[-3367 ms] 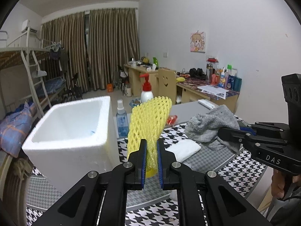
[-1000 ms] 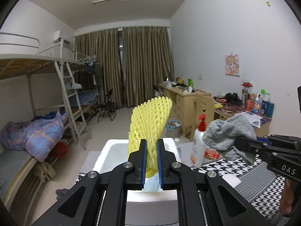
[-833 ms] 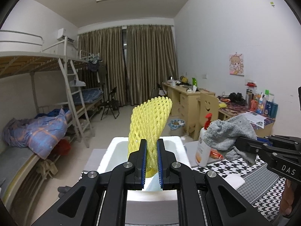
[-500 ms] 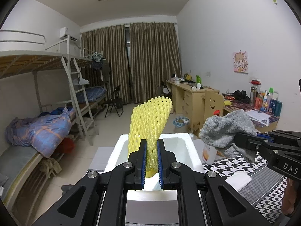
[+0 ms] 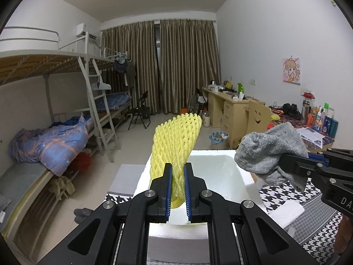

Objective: Organize soft objects
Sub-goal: 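Carry the yellow sleeve and grey sock with both tools over the foam box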

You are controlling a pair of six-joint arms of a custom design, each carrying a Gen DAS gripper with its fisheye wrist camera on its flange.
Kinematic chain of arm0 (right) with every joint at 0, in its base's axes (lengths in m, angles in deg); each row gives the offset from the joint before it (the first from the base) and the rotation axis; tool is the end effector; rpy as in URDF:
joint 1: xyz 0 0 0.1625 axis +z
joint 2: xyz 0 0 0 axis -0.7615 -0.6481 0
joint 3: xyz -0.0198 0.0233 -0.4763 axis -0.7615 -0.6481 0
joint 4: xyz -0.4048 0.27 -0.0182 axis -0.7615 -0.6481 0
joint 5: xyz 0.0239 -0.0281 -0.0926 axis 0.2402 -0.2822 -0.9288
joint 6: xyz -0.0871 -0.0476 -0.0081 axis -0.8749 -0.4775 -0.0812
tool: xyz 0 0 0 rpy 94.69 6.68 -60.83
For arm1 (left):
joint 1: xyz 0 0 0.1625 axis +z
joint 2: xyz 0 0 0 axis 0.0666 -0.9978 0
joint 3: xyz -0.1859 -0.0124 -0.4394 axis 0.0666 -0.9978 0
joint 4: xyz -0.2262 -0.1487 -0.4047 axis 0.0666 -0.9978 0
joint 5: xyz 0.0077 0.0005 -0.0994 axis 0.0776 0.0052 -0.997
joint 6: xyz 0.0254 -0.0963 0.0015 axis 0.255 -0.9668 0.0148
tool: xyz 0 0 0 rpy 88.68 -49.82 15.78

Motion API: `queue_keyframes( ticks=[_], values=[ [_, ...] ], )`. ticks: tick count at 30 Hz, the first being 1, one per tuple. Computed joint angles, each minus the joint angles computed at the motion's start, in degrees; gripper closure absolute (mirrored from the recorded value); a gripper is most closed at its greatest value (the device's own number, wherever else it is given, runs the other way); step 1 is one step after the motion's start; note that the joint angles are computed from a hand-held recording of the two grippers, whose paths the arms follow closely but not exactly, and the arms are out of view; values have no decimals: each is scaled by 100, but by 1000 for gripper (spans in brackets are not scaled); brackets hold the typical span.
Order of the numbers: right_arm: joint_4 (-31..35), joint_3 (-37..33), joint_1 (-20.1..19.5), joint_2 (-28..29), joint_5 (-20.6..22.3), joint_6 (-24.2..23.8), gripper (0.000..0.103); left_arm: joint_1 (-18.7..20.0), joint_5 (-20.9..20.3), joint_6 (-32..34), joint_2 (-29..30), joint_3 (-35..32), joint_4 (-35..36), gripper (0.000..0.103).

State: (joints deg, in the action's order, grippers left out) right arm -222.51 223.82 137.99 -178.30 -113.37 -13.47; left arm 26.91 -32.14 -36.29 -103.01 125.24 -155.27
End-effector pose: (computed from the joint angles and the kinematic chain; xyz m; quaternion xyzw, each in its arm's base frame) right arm 0.1026 -0.4321 0.3424 0.2383 -0.8056 0.4704 0.2701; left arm -0.3860 -0.4691 -0.0119 0.3783 0.7900 -0.4335 0.2117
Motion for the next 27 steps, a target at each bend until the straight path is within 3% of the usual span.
queue_keyframes(
  ticks=[18, 22, 23, 24, 25, 26, 27],
  values=[
    [336, -291, 49, 223, -161, 108, 89, 315, -236, -242, -1, -275, 741, 92],
    [342, -310, 83, 247, -220, 132, 89, 373, -331, -316, -30, -272, 920, 87],
    [346, -318, 92, 254, -240, 139, 89, 392, -371, -337, -48, -267, 972, 76],
    [344, -324, 101, 259, -253, 150, 89, 412, -410, -348, -70, -257, 991, 57],
    [333, -320, 107, 263, -261, 154, 89, 429, -464, -363, -91, -238, 983, 46],
    [317, -319, 115, 268, -268, 154, 89, 442, -495, -364, -109, -214, 937, 29],
    [306, -320, 124, 273, -278, 156, 89, 440, -469, -354, -108, -194, 837, 23]
  ],
)
